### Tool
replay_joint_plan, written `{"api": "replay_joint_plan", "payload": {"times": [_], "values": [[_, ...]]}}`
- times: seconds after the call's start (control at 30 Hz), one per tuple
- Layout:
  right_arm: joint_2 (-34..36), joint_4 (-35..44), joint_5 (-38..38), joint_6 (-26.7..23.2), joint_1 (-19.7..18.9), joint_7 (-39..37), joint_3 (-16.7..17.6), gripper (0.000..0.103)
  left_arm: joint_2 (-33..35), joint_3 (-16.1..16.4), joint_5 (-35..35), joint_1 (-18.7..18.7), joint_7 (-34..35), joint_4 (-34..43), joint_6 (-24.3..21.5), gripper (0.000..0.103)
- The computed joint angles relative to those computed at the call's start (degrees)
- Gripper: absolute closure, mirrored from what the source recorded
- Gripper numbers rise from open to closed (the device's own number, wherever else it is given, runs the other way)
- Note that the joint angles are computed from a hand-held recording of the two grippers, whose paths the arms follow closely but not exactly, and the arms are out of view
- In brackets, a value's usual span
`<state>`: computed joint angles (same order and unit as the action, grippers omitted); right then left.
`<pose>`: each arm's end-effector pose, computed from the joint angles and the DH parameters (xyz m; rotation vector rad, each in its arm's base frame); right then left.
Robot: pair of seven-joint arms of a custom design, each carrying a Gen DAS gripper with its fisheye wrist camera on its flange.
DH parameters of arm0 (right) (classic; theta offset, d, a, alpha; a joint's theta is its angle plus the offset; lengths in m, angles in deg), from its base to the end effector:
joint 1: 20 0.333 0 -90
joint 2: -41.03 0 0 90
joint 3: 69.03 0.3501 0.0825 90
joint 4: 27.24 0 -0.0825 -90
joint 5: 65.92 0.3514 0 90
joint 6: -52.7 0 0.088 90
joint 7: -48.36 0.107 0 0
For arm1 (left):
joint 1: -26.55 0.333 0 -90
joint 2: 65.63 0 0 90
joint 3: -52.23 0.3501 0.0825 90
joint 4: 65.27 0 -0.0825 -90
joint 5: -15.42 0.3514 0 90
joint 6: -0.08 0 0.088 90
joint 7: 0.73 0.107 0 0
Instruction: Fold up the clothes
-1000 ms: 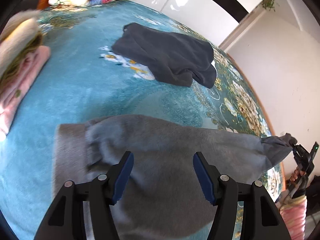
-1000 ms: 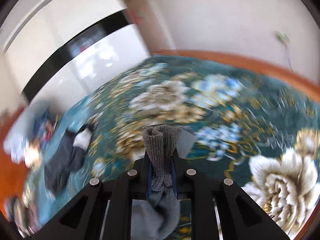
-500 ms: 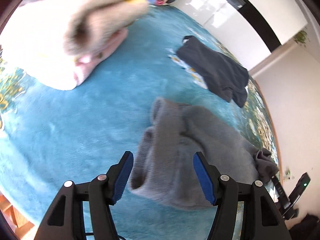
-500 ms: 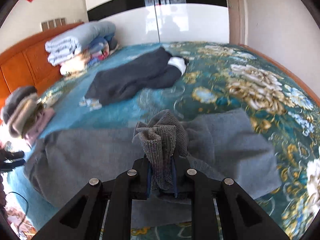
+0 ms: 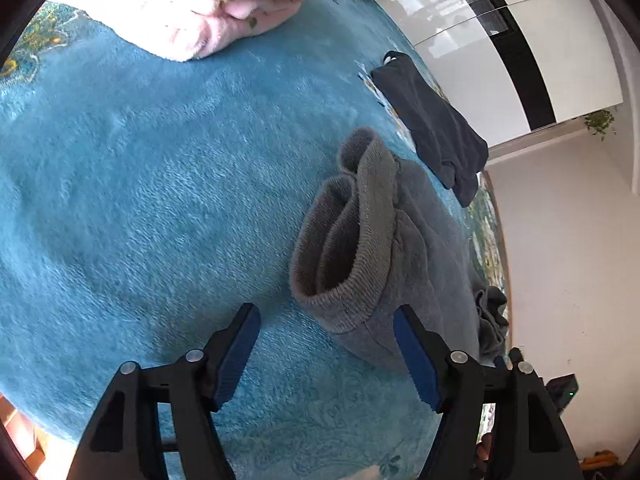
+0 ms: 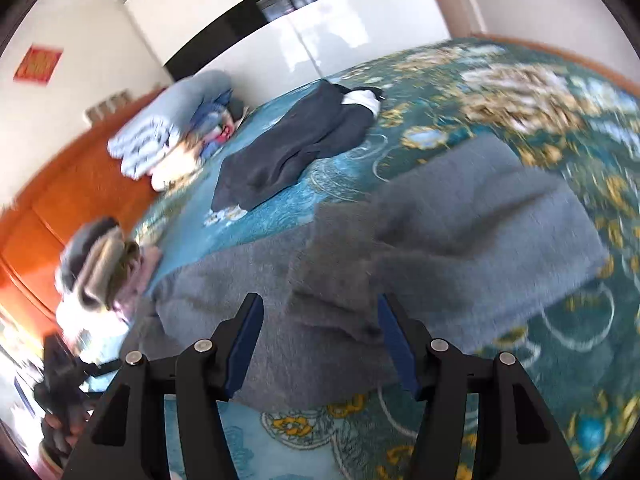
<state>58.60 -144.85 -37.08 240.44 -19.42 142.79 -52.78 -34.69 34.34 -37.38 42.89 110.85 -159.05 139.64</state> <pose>0.6108 0.1149 0.4493 -1.2762 1.8617 -0.3644 0.6983 0.0182 0.3931 2.1317 -1.5407 1.1292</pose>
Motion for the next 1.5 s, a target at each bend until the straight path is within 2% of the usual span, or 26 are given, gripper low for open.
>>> {"api": "replay_joint_plan", "payload": {"times": [0.07, 0.1, 0.17, 0.23, 0.33, 0.4, 0.43, 0.47, 0.57, 0.7, 0.8, 0.9, 0.97, 1.07, 1.17, 1.27, 1.33, 1.4, 1.43, 1.5], "values": [[0.0, -2.1, 1.5, 2.2, -7.3, 0.2, 8.4, 0.042, 1.0, -1.6, -3.2, 0.9, 2.0, 0.7, -0.1, 0.026], [0.0, -2.8, 1.3, 2.5, -9.0, 1.0, 10.2, 0.042, 1.9, -2.3, -4.9, 1.1, 3.0, 1.6, -0.3, 0.026], [0.3, -3.7, 0.6, 3.2, -12.0, 2.9, 13.5, 0.042, 3.8, -2.5, -5.3, 0.1, 4.4, 4.0, 0.7, 0.026], [0.6, -4.6, -0.4, 4.3, -14.6, 4.9, 16.3, 0.042, 5.2, -3.0, -5.5, -1.1, 6.5, 5.5, 4.1, 0.027], [0.0, -6.4, -2.1, 6.3, -16.6, 7.7, 18.1, 0.042, 6.7, -4.6, -7.2, -0.4, 6.5, 7.1, 4.6, 0.028], [-1.0, -7.8, -2.6, 7.6, -16.0, 9.5, 17.3, 0.042, 7.5, -4.8, -7.5, -0.4, 5.0, 8.0, 4.4, 0.037], [-1.5, -8.5, -2.6, 8.0, -15.4, 10.5, 16.5, 0.042, 8.0, -4.6, -6.8, -0.5, 3.8, 8.8, 3.8, 0.049], [-2.1, -9.0, -2.0, 7.8, -14.3, 11.6, 15.1, 0.042, 8.5, -4.4, -6.0, -0.7, 2.5, 9.6, 3.1, 0.066], [-3.6, -10.4, -0.8, 8.1, -10.4, 14.2, 10.9, 0.042, 9.9, -3.5, -3.0, -1.2, -2.3, 11.9, 1.9, 0.082], [-4.6, -11.8, -1.9, 9.1, -7.8, 17.2, 8.3, 0.042, 10.0, -3.7, -0.2, -1.6, -5.3, 14.3, 3.9, 0.085], [-5.2, -12.1, -2.9, 8.6, -5.8, 19.2, 5.9, 0.042, 8.3, -3.6, 4.3, -2.6, -2.6, 15.2, 8.0, 0.085], [-6.0, -12.3, -3.2, 8.5, -2.1, 19.8, 2.0, 0.042, 7.2, -5.0, 5.0, -0.7, -0.6, 16.5, 10.0, 0.085], [-6.2, -12.9, -5.4, 9.9, -2.4, 21.7, 2.1, 0.042, 5.4, -3.9, 8.0, -1.1, 1.5, 16.5, 14.3, 0.085], [-5.4, -13.4, -10.4, 12.5, -4.1, 25.9, 2.9, 0.042, 3.9, 1.1, 19.1, -4.5, -3.1, 18.3, 14.0, 0.085], [-3.1, -13.0, -17.1, 15.2, -7.2, 31.7, 4.9, 0.042, 1.3, 0.0, 24.3, -5.9, -3.0, 16.0, 16.0, 0.085], [-1.1, -12.8, -22.4, 18.1, -8.8, 36.3, 5.7, 0.042, -0.9, -0.5, 29.5, -7.9, -3.1, 14.5, 17.3, 0.084], [-1.3, -13.0, -22.4, 17.3, -6.5, 35.8, 3.1, 0.042, -1.0, -0.7, 33.3, -11.0, -3.8, 15.8, 18.3, 0.084], [-2.5, -13.6, -19.4, 15.9, -1.0, 32.4, -2.1, 0.042, 0.4, 0.2, 38.2, -15.0, -5.8, 19.6, 17.0, 0.083], [-2.8, -14.3, -19.3, 16.5, 0.2, 32.1, -3.5, 0.042, 1.4, 0.7, 40.7, -17.1, -6.9, 22.1, 15.9, 0.083], [-3.1, -16.2, -21.8, 19.7, -0.3, 34.6, -4.0, 0.042, 4.1, 1.5, 45.5, -21.4, -8.6, 27.3, 13.1, 0.083]]}}
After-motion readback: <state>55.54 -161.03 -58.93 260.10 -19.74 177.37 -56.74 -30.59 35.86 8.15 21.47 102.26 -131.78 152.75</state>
